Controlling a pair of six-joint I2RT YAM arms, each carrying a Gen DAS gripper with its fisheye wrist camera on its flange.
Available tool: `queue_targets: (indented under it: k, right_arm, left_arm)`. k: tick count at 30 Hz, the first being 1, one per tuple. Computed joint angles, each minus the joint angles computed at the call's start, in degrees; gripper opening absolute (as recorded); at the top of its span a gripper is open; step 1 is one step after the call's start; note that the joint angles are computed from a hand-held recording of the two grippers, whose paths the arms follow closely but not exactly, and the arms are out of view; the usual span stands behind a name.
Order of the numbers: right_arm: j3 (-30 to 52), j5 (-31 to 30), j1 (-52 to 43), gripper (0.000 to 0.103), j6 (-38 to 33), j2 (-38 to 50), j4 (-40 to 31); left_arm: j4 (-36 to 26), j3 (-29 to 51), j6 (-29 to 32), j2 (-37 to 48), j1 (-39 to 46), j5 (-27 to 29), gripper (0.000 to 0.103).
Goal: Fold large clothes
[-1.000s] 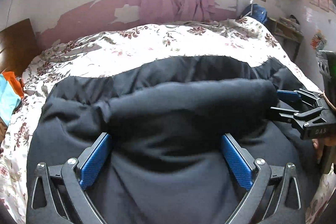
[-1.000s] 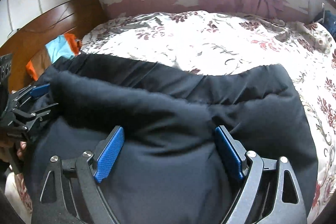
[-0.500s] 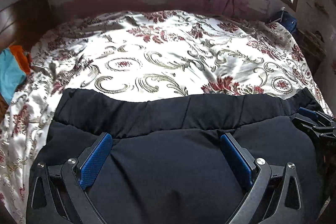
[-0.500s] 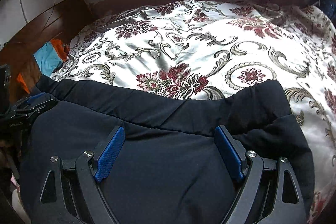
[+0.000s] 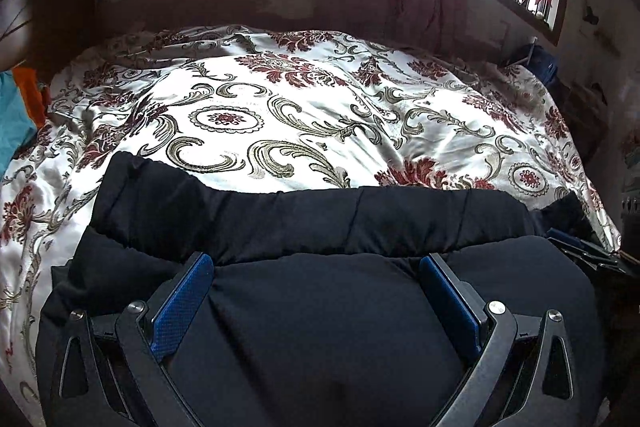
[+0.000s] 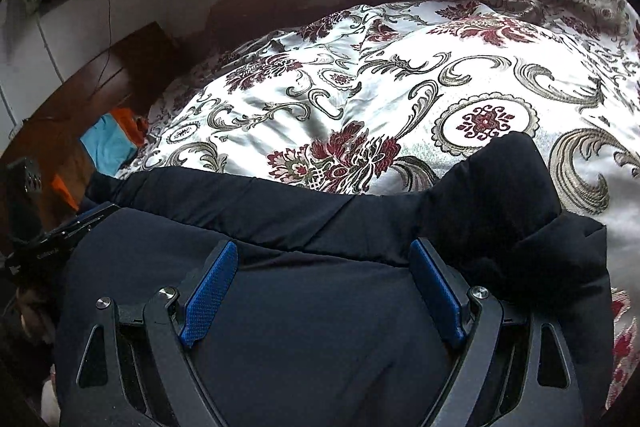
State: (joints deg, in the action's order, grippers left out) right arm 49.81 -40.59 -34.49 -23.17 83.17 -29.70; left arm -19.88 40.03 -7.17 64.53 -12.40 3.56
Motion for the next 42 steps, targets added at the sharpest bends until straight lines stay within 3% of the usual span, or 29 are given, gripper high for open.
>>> queue_targets:
  k: [19, 42]
  right_arm:
    - [0.4, -4.1, -0.8, 0.084, 1.2, 4.9, 2.6]
    - [-1.9, -5.4, -2.0, 0.084, 0.2, 1.2, 3.6]
  left_arm:
    - [6.3, -2.4, -0.7, 1.4, 0.5, 0.9, 0.103]
    - [9.4, -4.1, -0.7, 1.2, 0.5, 0.9, 0.103]
